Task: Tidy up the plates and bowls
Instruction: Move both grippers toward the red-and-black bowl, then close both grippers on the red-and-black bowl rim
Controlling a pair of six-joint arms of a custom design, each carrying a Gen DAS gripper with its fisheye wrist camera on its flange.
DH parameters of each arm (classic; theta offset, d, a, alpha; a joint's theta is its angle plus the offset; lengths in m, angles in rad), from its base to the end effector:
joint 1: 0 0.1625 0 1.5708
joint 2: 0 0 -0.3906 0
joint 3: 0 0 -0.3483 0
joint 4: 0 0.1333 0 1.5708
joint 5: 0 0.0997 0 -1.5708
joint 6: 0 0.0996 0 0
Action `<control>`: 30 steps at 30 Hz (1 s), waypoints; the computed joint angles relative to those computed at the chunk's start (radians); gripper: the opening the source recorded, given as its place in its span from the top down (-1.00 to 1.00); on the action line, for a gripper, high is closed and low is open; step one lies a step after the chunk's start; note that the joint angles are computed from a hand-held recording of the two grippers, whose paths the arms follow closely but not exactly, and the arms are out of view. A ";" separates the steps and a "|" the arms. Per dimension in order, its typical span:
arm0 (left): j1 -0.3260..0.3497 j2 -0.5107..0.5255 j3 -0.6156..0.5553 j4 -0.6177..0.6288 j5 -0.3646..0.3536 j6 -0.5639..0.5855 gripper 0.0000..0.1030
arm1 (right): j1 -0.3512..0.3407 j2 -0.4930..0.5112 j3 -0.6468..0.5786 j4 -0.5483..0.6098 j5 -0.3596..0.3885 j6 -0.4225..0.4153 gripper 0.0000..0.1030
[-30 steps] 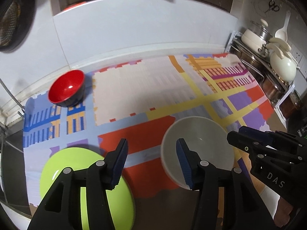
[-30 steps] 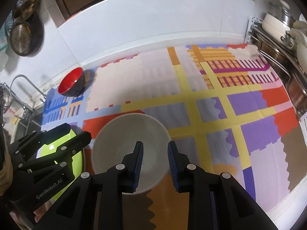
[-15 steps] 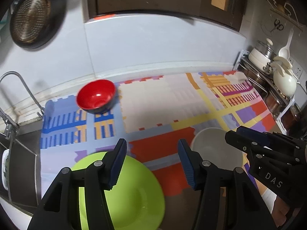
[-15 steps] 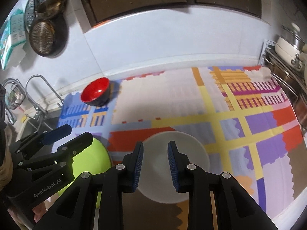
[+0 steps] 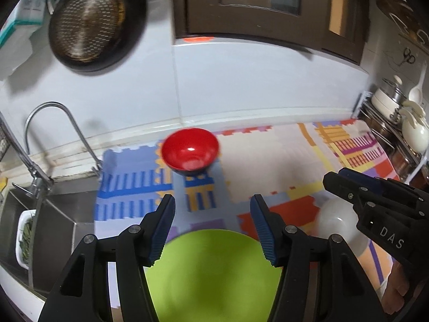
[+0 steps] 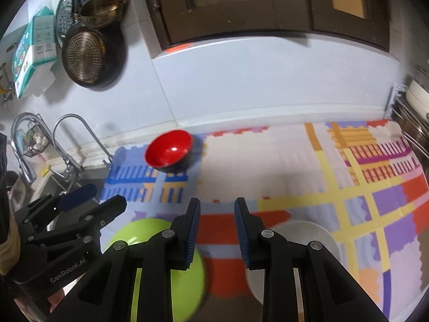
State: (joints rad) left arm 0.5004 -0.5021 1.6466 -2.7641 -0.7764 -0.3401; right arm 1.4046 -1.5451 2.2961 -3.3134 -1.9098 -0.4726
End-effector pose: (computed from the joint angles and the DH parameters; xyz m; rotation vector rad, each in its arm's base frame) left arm -0.4191 -0.4621 -0.0315 0.8591 2.3180 -0.7181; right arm 0.0330 -0.4089 0.3473 0.1415 -2.3207 1.0644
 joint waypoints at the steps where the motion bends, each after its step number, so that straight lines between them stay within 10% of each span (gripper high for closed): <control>1: 0.006 -0.005 0.001 -0.004 0.009 0.007 -0.11 | 0.010 0.017 -0.008 -0.009 -0.006 0.002 0.46; 30: 0.259 0.121 -0.327 0.047 -0.003 0.251 -0.12 | 0.099 0.456 -0.396 -0.009 -0.115 0.099 0.46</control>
